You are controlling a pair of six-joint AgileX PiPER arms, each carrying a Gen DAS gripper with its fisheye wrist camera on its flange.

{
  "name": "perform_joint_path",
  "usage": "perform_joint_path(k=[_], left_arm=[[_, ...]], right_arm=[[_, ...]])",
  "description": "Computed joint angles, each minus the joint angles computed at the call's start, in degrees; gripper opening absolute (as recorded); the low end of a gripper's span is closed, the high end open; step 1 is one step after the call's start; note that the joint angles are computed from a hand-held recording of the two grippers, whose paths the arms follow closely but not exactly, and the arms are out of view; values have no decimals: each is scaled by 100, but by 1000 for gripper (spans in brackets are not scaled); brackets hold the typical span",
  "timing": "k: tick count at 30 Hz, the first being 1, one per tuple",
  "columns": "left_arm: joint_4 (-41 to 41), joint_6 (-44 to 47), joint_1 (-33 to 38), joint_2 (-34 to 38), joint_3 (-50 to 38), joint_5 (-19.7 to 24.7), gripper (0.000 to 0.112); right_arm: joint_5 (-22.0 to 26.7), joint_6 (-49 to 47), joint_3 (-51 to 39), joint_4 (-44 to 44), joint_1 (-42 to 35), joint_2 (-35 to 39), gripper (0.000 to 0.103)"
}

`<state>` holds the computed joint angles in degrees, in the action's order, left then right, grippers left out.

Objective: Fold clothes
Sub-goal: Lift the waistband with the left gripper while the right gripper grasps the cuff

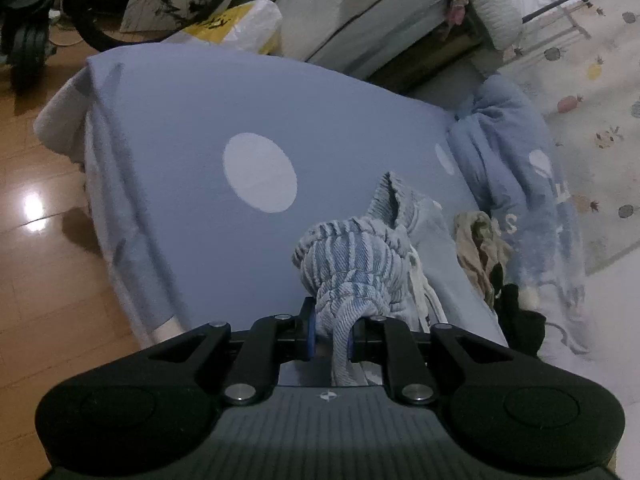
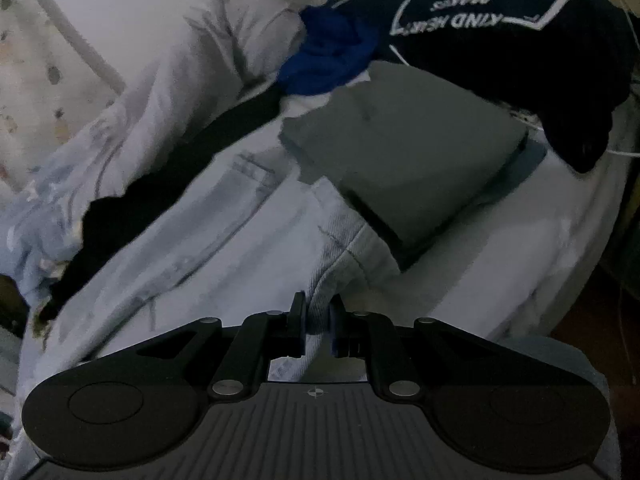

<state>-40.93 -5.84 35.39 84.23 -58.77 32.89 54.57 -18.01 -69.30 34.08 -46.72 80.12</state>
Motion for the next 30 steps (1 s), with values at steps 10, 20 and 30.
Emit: perform_joint_path(k=[10, 20, 30], left_arm=[[-265, 75, 851, -1283, 358, 787, 16], [-568, -579, 591, -744, -32, 474, 16], [2352, -4054, -1129, 2286, -4194, 516, 16]], right_arm=[[1217, -251, -1205, 290, -611, -96, 12], [520, 94, -2259, 664, 220, 971, 12], [239, 2282, -6700, -689, 1925, 4169, 12]])
